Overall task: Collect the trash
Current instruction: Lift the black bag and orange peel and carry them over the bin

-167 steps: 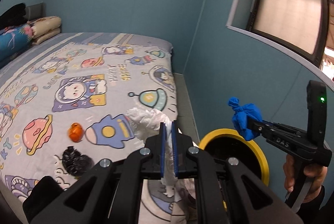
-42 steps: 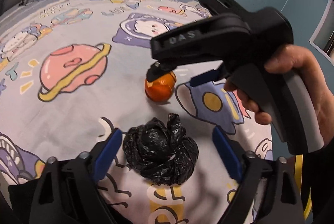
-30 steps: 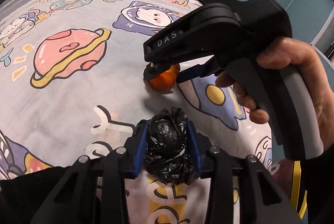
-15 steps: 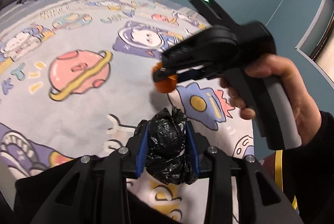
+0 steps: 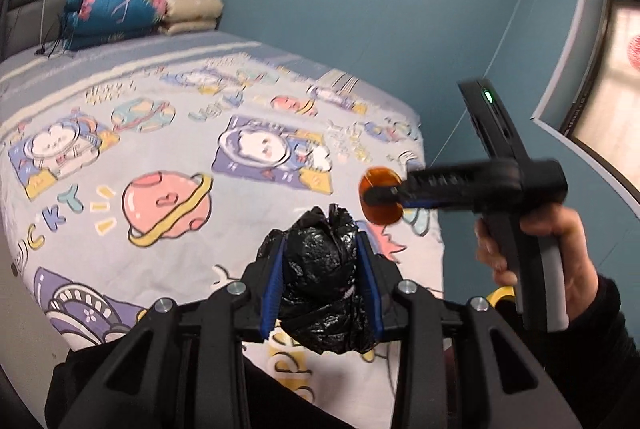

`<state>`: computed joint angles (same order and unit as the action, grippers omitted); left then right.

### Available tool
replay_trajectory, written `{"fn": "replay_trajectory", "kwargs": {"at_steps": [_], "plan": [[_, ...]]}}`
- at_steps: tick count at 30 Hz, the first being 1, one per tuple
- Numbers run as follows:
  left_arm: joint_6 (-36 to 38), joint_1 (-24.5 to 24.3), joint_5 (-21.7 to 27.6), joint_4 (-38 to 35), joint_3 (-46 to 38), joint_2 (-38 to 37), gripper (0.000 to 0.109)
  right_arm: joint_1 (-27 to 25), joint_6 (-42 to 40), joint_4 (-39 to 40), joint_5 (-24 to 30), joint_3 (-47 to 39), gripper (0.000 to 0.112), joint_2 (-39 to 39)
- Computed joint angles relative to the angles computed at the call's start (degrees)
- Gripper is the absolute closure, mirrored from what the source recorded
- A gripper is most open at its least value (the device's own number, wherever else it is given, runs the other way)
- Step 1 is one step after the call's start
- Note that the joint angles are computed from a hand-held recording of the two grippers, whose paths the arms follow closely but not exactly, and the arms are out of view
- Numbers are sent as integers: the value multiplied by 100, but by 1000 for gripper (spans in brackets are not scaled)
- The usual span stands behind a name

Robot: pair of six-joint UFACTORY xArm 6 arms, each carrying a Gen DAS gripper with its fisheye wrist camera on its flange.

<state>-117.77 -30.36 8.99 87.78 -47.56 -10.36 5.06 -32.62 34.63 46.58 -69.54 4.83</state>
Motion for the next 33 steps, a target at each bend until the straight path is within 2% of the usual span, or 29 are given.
{"fn": "replay_trajectory", "kwargs": {"at_steps": [8, 15, 19, 24, 30, 33], "plan": [[208, -523, 376, -88, 38, -433, 77, -723, -724, 951, -31, 1316, 73, -1379], [636, -1088, 735, -282, -153, -563, 77, -1532, -1300, 1536, 225, 2159, 73, -2396], [927, -1399, 876, -403, -437, -410, 76, -2092, -1561, 1801, 540, 2531, 73, -2843], [1417, -1716, 1036, -625, -867, -96, 76, -2722, -1804, 1912, 639, 2909, 73, -3276], [1875, -1981, 1053, -929, -1397, 397, 76, -3257, -2103, 1983, 279, 3265, 73, -3750], [2187, -2110, 1055, -1125, -1722, 710, 76, -3573, -2255, 2088, 303, 3335, 72, -3885]]}}
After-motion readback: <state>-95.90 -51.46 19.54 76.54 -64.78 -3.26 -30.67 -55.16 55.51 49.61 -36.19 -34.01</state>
